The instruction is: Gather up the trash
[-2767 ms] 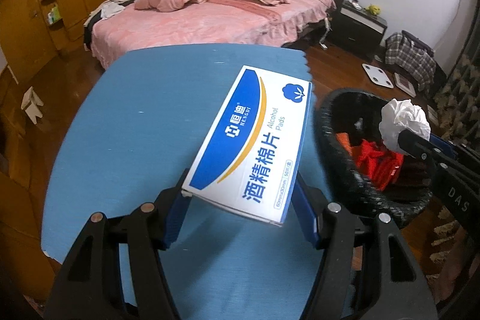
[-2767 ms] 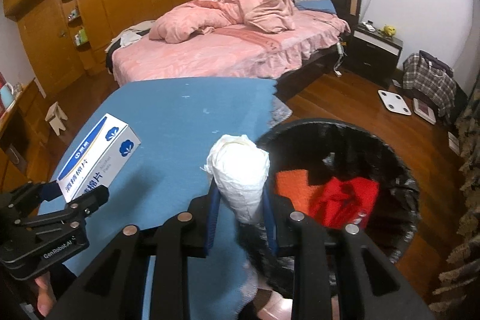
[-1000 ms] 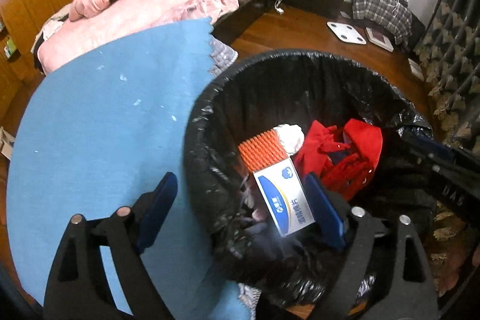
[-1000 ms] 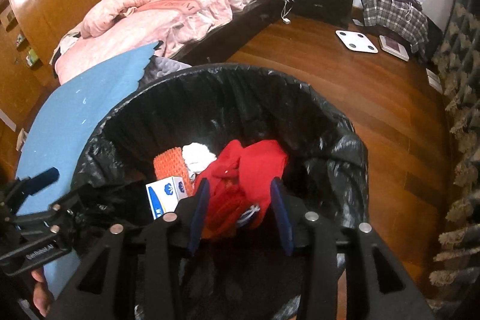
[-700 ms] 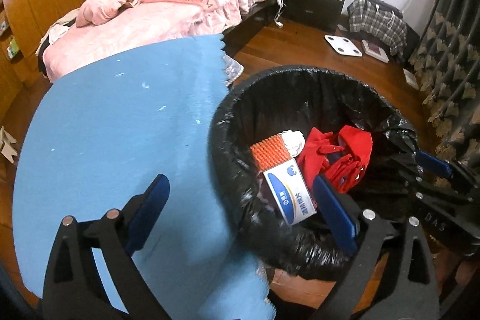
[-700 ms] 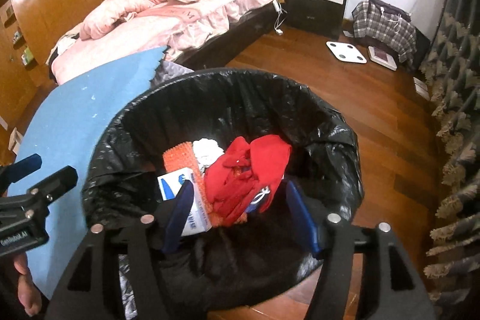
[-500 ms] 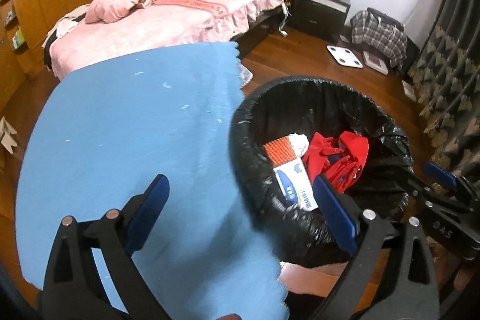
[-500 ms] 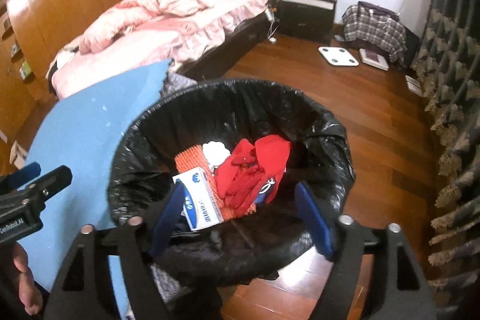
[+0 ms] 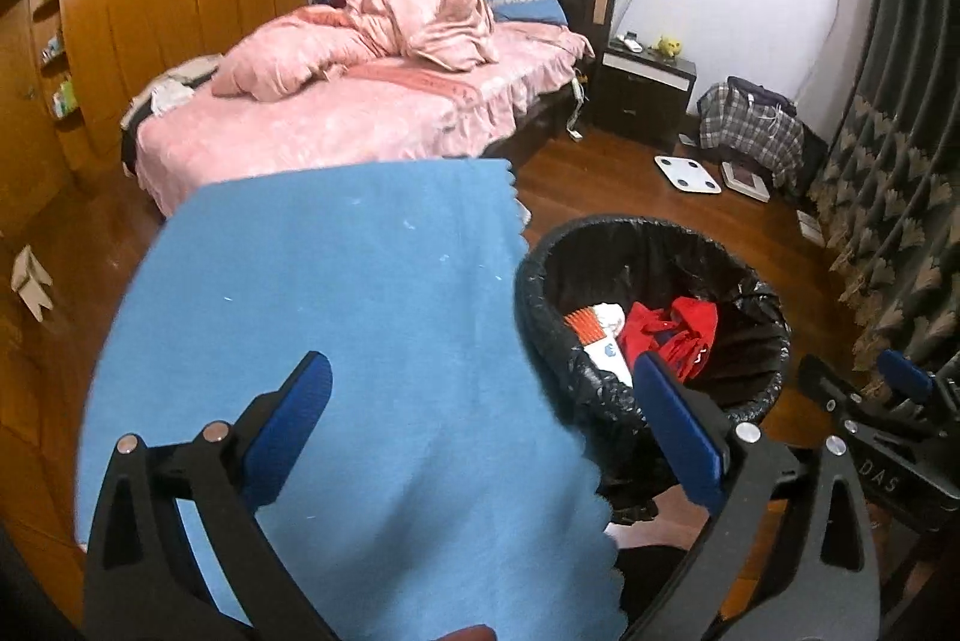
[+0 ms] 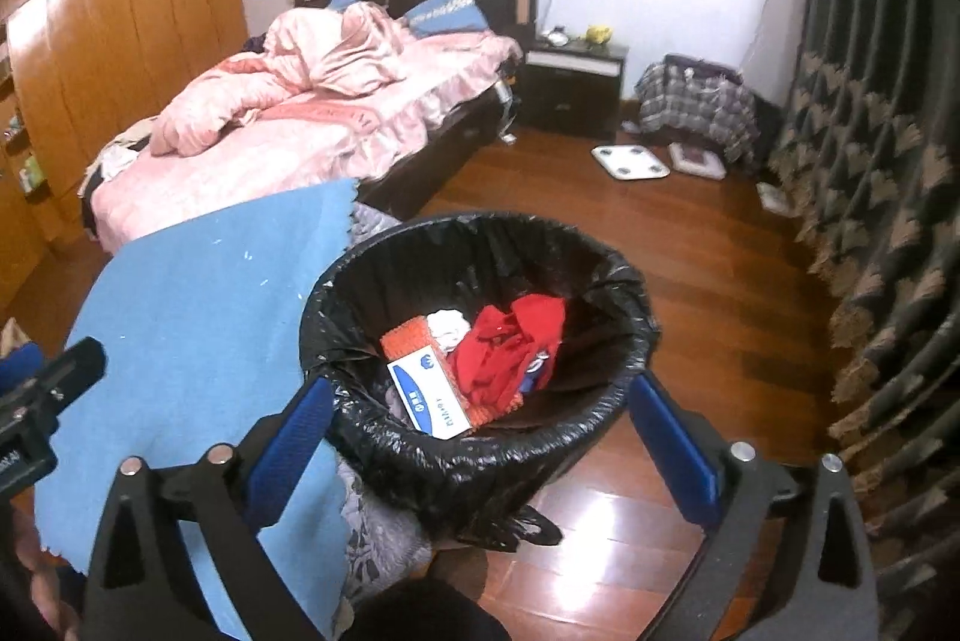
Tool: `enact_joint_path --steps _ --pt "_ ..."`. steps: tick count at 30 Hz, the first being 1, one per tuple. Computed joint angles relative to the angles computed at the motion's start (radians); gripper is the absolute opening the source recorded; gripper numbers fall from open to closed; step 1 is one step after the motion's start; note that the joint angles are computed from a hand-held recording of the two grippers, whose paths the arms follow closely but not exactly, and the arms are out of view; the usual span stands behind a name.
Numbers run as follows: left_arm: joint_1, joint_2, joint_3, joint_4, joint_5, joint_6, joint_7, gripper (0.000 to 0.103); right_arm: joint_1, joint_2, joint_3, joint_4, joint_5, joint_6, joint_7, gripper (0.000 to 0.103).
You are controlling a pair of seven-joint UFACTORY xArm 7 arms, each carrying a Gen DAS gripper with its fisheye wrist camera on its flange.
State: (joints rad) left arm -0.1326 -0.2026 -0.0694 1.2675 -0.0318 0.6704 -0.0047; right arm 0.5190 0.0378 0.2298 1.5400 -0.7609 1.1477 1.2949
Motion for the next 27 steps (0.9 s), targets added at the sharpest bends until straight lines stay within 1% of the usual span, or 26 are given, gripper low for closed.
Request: enact_joint_path --steps 2,3,5,8,12,16,17,19,20,22,26,27 --pt "0.008 -0.035 0.000 -0.019 0.020 0.001 -0.006 0.098 0.023 0.012 0.014 0.036 -0.025 0.069 0.036 0.097" --pt "0.011 -0.050 0.005 -0.024 0.019 0.006 -0.001 0.098 0.039 0.024 0.022 0.065 -0.035 0.117 0.053 0.097" --pt "0.017 -0.082 0.015 -0.034 0.014 0.030 0.005 0.098 0.070 0.040 0.030 0.111 -0.052 0.176 0.069 0.097" --pt "0.037 -0.137 0.025 -0.061 0.023 0.041 0.003 0.098 0.105 0.029 0.034 0.124 -0.079 0.186 0.097 0.097" --pt "0.064 -0.209 0.045 -0.098 0.030 0.028 0.007 0.098 0.193 0.080 0.054 0.241 -0.210 0.316 0.105 0.097" --pt "0.100 -0.276 0.068 -0.122 0.037 0.026 0.014 0.098 0.267 0.102 0.047 0.312 -0.263 0.330 0.146 0.097" --pt "0.115 -0.298 0.076 -0.131 0.042 0.023 0.015 0.098 0.283 0.111 0.044 0.331 -0.275 0.336 0.145 0.097" --pt "0.142 -0.332 0.089 -0.138 0.048 0.017 0.009 0.098 0.342 0.165 0.037 0.423 -0.332 0.395 0.119 0.097" --pt "0.158 -0.346 0.096 -0.140 0.053 0.012 0.006 0.098 0.385 0.210 0.031 0.495 -0.378 0.440 0.091 0.097" --pt "0.186 -0.371 0.105 -0.139 0.067 0.008 0.004 0.098 0.445 0.266 0.009 0.585 -0.422 0.485 0.058 0.097" --pt "0.238 -0.416 0.127 -0.136 0.088 0.006 0.004 0.098 0.571 0.379 -0.041 0.758 -0.516 0.520 -0.009 0.097" --pt "0.245 -0.425 0.133 -0.133 0.089 0.009 0.006 0.098 0.592 0.398 -0.056 0.786 -0.527 0.524 -0.022 0.097"
